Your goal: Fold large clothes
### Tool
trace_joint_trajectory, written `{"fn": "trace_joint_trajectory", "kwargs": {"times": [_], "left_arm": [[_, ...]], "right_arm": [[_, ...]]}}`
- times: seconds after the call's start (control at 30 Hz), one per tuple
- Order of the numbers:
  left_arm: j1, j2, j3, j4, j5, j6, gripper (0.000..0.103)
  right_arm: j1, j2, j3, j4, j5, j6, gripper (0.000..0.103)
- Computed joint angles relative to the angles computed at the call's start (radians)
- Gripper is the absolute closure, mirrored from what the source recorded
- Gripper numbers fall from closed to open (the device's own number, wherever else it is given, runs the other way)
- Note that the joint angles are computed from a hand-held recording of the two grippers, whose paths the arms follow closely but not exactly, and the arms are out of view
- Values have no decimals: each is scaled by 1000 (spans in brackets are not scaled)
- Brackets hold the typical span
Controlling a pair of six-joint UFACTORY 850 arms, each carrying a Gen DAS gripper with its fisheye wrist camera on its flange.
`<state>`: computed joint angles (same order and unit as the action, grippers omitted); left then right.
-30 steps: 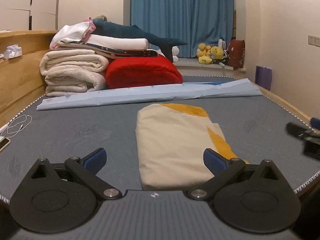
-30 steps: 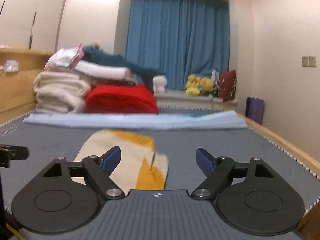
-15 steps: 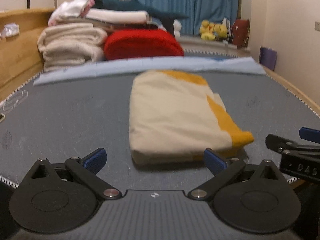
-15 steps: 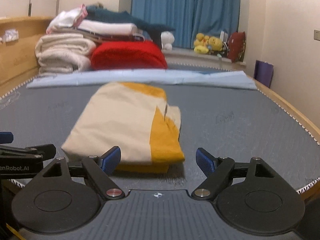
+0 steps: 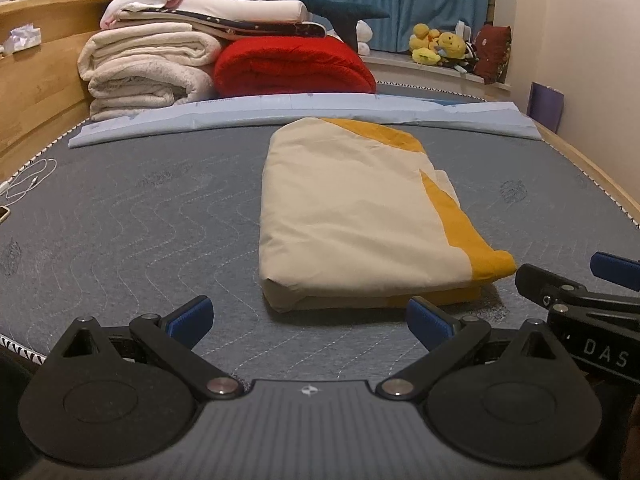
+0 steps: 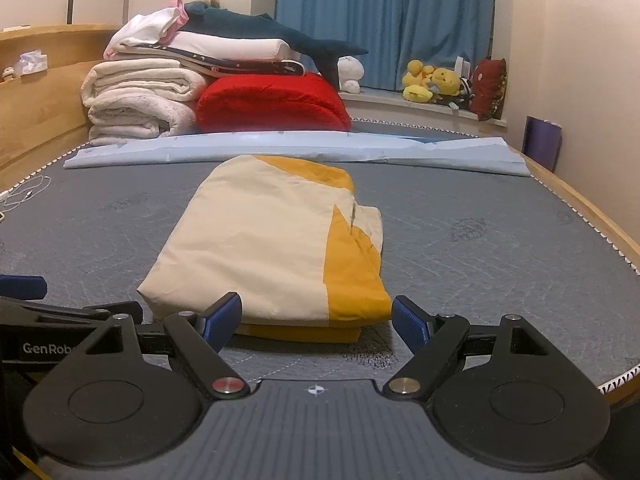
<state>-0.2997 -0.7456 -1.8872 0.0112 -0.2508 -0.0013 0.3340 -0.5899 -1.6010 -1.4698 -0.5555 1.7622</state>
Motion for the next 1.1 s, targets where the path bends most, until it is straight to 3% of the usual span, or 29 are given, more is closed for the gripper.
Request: {"fn": "trace_joint_trajectory", "kwargs": {"times": [1.1], "left_arm": [[-4,1,3,2,2,-6,0]], "right_arm": [[-4,6,13,-10,8,8,20]]}}
